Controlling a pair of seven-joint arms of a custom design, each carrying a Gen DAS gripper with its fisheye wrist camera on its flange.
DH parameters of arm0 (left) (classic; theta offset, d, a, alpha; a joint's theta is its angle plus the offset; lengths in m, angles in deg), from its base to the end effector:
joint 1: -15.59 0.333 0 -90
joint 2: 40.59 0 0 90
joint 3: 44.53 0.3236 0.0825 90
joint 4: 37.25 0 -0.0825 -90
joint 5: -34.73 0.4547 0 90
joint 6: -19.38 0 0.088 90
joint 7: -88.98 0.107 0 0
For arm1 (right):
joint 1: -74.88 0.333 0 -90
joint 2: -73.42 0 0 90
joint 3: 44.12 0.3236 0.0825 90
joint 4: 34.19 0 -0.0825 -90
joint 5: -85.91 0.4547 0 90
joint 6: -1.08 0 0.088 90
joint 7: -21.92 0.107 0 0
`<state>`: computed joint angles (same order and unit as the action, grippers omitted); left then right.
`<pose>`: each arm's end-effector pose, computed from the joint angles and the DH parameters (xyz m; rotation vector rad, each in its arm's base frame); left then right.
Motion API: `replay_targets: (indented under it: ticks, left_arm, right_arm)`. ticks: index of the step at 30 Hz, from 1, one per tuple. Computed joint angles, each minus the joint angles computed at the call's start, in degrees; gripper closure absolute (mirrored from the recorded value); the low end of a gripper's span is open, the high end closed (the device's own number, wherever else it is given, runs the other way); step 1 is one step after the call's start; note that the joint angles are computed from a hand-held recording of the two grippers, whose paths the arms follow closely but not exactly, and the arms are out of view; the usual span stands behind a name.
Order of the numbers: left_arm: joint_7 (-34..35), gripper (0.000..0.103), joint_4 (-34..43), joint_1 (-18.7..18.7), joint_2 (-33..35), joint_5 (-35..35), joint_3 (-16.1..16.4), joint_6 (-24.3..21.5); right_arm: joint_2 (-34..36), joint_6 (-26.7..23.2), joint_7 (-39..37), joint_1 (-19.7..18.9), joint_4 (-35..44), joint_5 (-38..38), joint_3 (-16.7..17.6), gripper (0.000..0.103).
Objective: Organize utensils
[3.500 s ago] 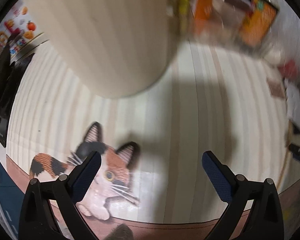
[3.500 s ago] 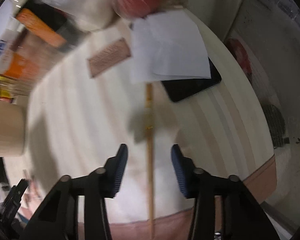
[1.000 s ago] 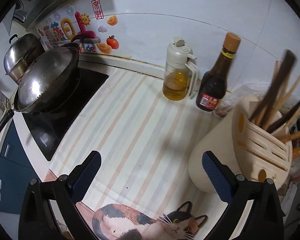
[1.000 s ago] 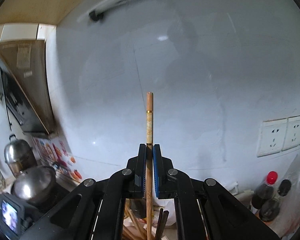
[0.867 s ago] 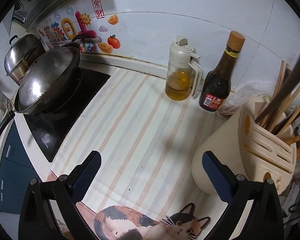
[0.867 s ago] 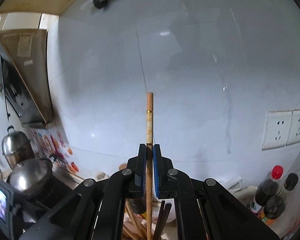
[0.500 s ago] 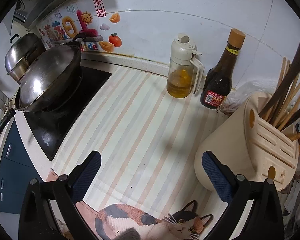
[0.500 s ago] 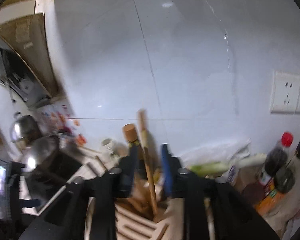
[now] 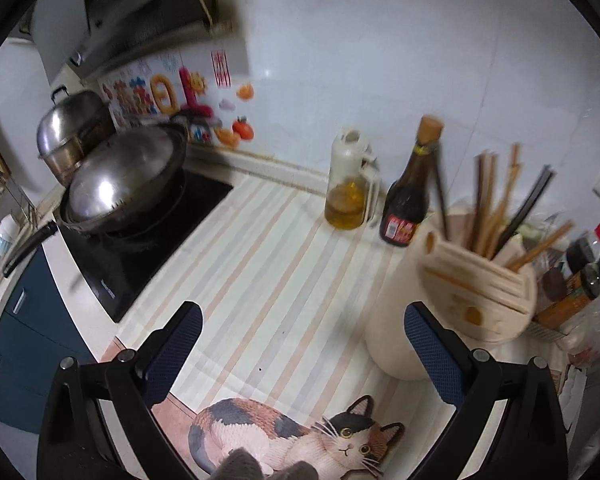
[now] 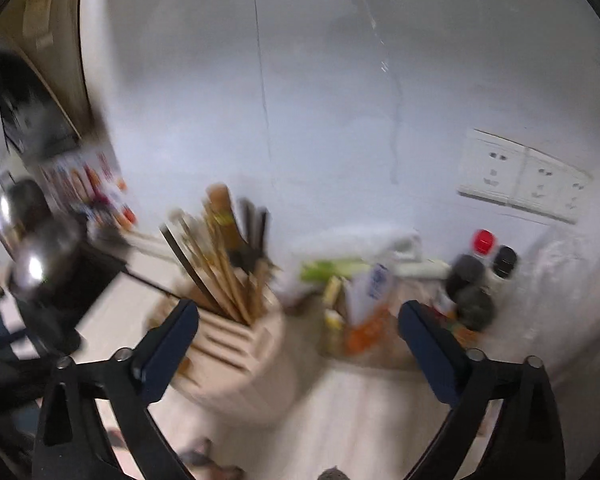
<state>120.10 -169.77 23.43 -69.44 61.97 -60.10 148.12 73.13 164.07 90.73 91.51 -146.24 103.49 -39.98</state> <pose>0.5025 -0.0689 0.5642 -2.2441 1.0815 -0.3493 0.6334 0.2232 0.5644 -1.9670 1.1916 -0.5900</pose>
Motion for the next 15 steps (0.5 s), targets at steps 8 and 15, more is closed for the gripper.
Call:
replay_targets:
  ticks: [8,15]
  left_arm:
    - [-1.04,0.000,-1.09,-1.75,-6.14,0.90,-2.42,-1.51]
    - [2.62,0.000,-5.62,-4.34,-16.38,-2.62,-3.24,-1.85]
  right_arm:
    - [-7.74,-1.05,1.28,0.23,-7.00,-2.25,-2.09,0.000]
    - [-21.11,-0.56,6.05,1.91,-17.89,-6.05,-4.16,0.000]
